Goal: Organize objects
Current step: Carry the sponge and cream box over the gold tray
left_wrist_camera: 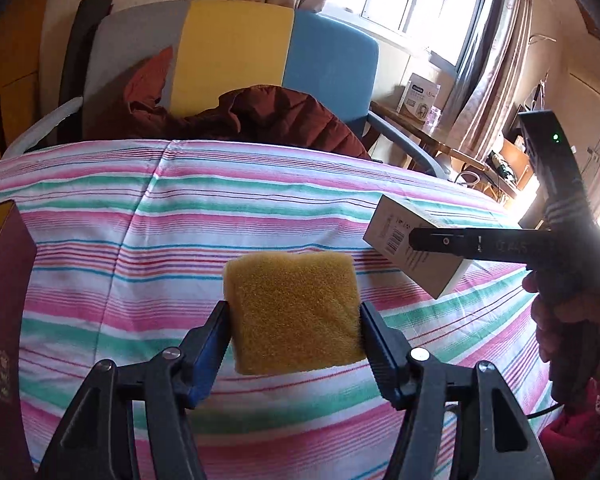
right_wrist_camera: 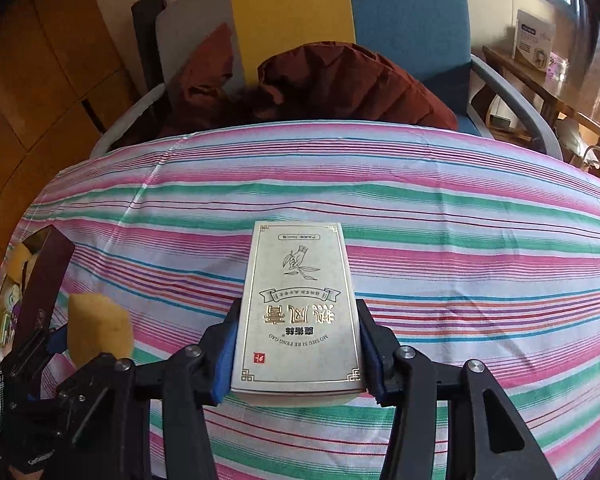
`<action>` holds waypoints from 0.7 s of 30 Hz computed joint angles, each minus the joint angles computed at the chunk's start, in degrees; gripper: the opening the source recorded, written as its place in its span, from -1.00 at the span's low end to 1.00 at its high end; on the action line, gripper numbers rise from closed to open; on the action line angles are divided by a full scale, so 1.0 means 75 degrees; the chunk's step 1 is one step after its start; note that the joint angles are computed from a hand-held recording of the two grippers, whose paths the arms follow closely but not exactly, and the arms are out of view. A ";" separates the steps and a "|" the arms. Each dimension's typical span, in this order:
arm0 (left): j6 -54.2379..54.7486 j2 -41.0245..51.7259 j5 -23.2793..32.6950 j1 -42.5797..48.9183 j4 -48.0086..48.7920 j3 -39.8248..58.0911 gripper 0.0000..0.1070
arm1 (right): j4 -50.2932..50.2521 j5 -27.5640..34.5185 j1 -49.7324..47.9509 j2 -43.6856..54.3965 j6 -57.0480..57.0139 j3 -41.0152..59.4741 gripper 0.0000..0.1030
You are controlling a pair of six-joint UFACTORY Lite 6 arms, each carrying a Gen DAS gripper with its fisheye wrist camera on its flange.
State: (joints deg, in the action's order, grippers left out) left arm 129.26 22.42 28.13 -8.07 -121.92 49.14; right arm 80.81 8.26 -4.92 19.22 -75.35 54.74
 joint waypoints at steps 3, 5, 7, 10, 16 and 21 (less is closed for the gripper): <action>-0.0499 -0.0661 0.0383 0.0517 0.0884 -0.0615 0.20 | 0.1227 -0.0046 0.0178 -0.0093 -0.1320 -0.0119 0.00; -0.0665 -0.1228 0.0672 0.0903 0.1448 -0.1045 0.20 | 0.2343 -0.0130 0.0353 -0.0217 -0.2541 -0.0244 0.00; -0.0806 -0.1870 0.0937 0.1372 0.2006 -0.1471 0.20 | 0.3259 -0.0123 0.0514 -0.0310 -0.3482 -0.0348 0.00; -0.1256 -0.2687 0.1338 0.2274 0.3001 -0.1860 0.20 | 0.3468 0.0015 0.0551 -0.0289 -0.3694 -0.0366 0.00; -0.2353 -0.3041 0.2188 0.4300 0.4617 -0.1512 0.20 | 0.3157 0.0140 0.0504 -0.0121 -0.3276 -0.0259 0.00; -0.3160 -0.1942 0.2062 0.5193 0.5436 -0.0314 0.21 | 0.4164 0.0103 0.0577 -0.0231 -0.4265 -0.0399 0.00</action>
